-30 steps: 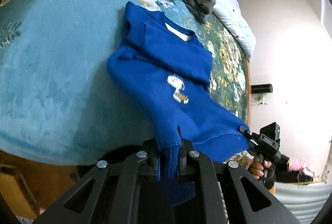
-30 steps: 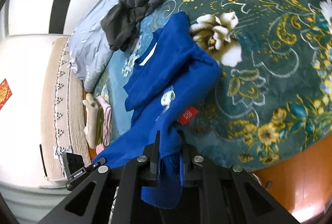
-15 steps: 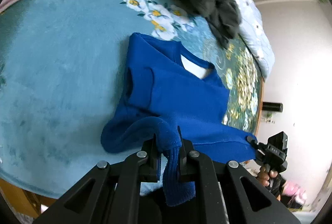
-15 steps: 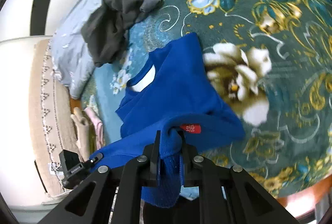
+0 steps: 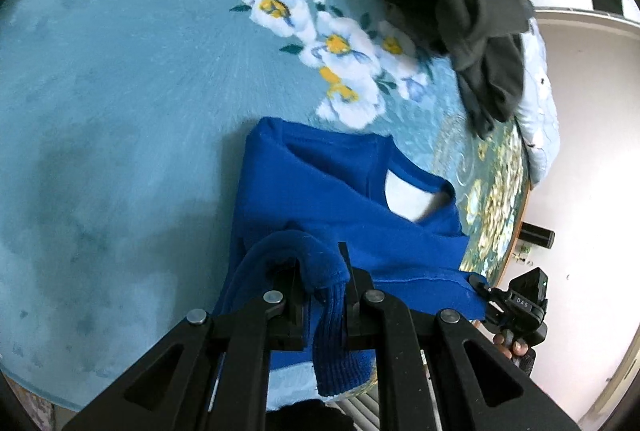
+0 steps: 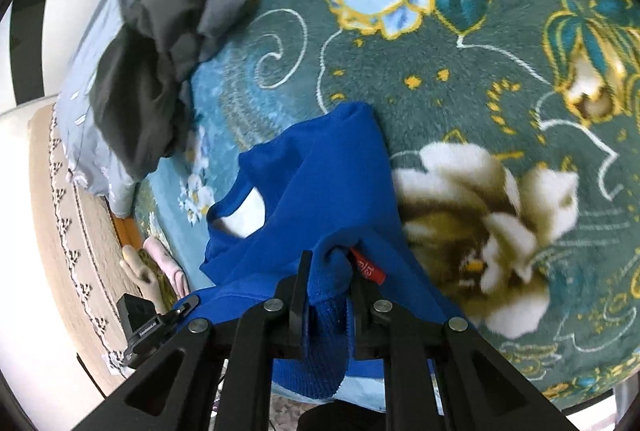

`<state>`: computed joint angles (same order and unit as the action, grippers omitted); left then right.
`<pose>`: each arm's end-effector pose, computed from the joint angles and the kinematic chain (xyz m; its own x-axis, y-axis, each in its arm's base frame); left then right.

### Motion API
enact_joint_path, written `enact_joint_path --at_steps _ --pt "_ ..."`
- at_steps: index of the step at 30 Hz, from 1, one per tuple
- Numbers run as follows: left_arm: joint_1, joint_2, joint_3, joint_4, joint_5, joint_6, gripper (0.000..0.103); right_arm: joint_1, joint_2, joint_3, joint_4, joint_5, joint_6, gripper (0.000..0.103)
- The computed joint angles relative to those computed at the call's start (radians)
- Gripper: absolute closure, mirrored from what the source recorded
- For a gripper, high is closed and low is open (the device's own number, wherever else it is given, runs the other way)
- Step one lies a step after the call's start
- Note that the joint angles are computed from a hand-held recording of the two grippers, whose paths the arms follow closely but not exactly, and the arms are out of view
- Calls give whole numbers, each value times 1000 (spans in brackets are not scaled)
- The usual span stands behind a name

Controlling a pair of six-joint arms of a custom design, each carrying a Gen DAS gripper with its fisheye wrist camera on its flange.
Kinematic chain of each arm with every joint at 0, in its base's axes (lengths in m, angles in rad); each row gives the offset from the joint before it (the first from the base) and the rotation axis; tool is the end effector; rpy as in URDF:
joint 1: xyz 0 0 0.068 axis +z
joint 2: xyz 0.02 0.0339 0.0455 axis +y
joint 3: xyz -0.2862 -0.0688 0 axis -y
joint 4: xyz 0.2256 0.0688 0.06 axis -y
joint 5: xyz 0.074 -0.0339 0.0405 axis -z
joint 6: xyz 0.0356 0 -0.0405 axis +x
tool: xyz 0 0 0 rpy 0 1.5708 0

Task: Fold clothes

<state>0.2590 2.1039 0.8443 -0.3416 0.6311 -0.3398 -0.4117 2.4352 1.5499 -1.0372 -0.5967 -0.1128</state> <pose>0.2843 0.0536 0.0609 -0.8363 -0.4999 0.2252 -0.5333 0.6462 -0.5459 0.3666 -0.1383 0.0655 -0.9121 0.2967 0.2829 0.4083 0.7186 0.5629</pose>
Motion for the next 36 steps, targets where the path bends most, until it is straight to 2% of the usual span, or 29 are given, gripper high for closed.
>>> enact_joint_path --at_steps 4,11,16,19,23,25,29,33,36 --pt "6 76 37 30 14 -52 92 4 63 75 -48 -15 9 87" --pt "44 71 25 41 90 -105 91 -9 90 153 -152 -50 -37 79" --pt "109 8 2 51 165 -108 77 -52 52 161 -145 -67 -23 63" --pt "157 -30 -37 112 209 -131 72 -86 18 151 -113 -71 -19 63" --pt "220 -89 -126 268 209 -175 72 -103 -38 67 -13 -35 -46 61" --pt "228 -105 -145 288 173 -149 72 -102 -67 1 61 -20 -65 61" --pt "140 -134 -152 264 2 -2 72 -62 -100 -108 207 8 -104 61" --pt "40 -128 -183 349 -169 108 71 -4 -149 -193 373 36 -111 60" --pt "-4 -96 -195 402 -218 151 71 47 -180 -240 486 85 -126 60"
